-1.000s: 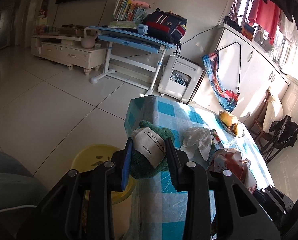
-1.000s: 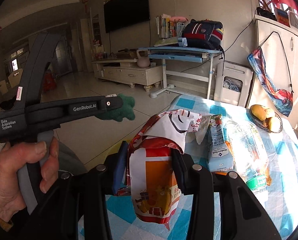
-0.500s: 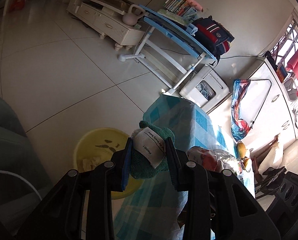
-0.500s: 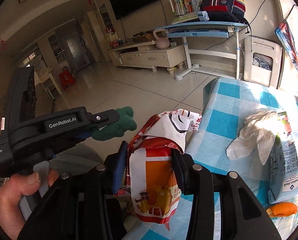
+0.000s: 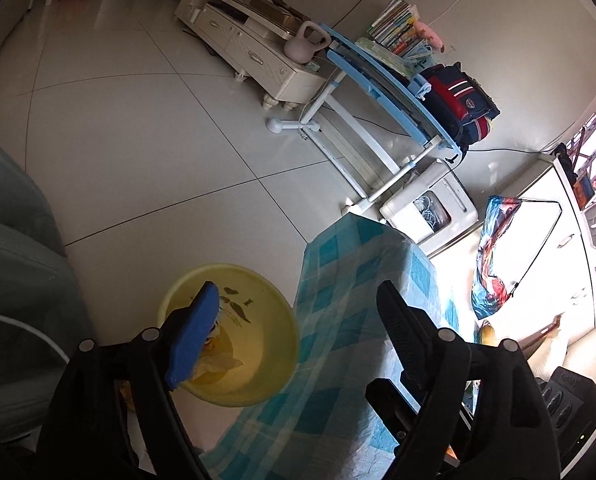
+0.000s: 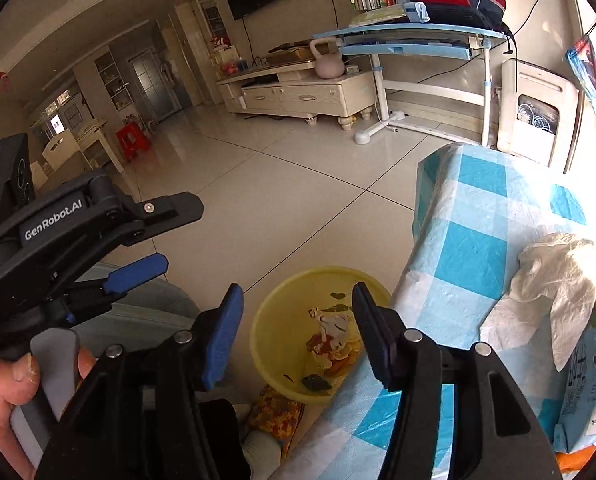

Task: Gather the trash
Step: 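Carry both items to the yellow basin and open both grippers to drop them, then move both open grippers back over the table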

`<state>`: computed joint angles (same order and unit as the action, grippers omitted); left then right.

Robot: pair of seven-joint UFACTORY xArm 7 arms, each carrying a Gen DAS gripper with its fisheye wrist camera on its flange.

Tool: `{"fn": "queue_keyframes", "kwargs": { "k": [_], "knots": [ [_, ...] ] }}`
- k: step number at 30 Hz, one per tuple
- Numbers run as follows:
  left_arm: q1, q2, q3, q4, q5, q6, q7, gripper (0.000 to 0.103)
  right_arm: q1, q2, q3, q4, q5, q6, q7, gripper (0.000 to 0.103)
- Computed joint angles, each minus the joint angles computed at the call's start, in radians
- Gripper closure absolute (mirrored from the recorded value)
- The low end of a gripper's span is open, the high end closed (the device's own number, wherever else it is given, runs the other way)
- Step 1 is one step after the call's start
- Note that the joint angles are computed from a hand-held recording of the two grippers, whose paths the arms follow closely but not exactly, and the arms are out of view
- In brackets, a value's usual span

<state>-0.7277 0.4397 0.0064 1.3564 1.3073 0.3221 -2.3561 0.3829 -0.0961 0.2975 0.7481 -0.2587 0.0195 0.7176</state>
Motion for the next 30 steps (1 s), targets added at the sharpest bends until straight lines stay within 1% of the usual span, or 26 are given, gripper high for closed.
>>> {"fn": "queue_keyframes", "kwargs": {
  "k": [1, 3, 5, 8, 11, 14, 17, 20, 25, 30],
  "knots": [
    [-0.004, 0.0, -0.004, 0.005, -0.002, 0.007, 0.015, 0.024, -0.002, -0.031, 0.003, -0.018, -0.007, 0.009, 0.005, 0.046],
    [-0.011, 0.003, -0.016, 0.02, -0.023, 0.029, 0.071, 0.024, 0.015, -0.117, -0.005, -0.075, 0.021, 0.027, -0.015, 0.045],
    [-0.022, 0.011, -0.026, 0.041, -0.049, 0.058, 0.136, 0.023, 0.014, -0.222, 0.009, -0.138, 0.034, 0.065, -0.027, 0.043],
    [-0.051, 0.016, -0.036, 0.068, -0.085, 0.122, 0.241, 0.022, -0.002, -0.367, 0.04, -0.217, 0.042, 0.123, -0.037, 0.039],
    [-0.084, 0.026, -0.043, 0.104, -0.114, 0.191, 0.346, 0.019, -0.035, -0.478, 0.069, -0.277, 0.057, 0.153, -0.01, 0.037],
    [-0.121, 0.041, -0.049, 0.148, -0.129, 0.264, 0.441, 0.016, -0.036, -0.511, 0.054, -0.301, 0.089, 0.128, -0.003, 0.037],
    [-0.158, 0.061, -0.051, 0.198, -0.13, 0.326, 0.53, 0.013, -0.052, -0.567, 0.078, -0.318, 0.076, 0.169, -0.02, 0.035],
    [-0.192, 0.08, -0.05, 0.243, -0.128, 0.371, 0.598, 0.01, -0.053, -0.601, 0.066, -0.339, 0.077, 0.187, -0.04, 0.034],
    [-0.223, 0.095, -0.045, 0.279, -0.132, 0.393, 0.663, 0.008, -0.04, -0.653, 0.042, -0.375, 0.103, 0.216, -0.055, 0.034],
    [-0.235, 0.094, -0.038, 0.286, -0.131, 0.402, 0.679, 0.007, -0.044, -0.668, 0.042, -0.383, 0.115, 0.232, -0.061, 0.033]
  ]
}}
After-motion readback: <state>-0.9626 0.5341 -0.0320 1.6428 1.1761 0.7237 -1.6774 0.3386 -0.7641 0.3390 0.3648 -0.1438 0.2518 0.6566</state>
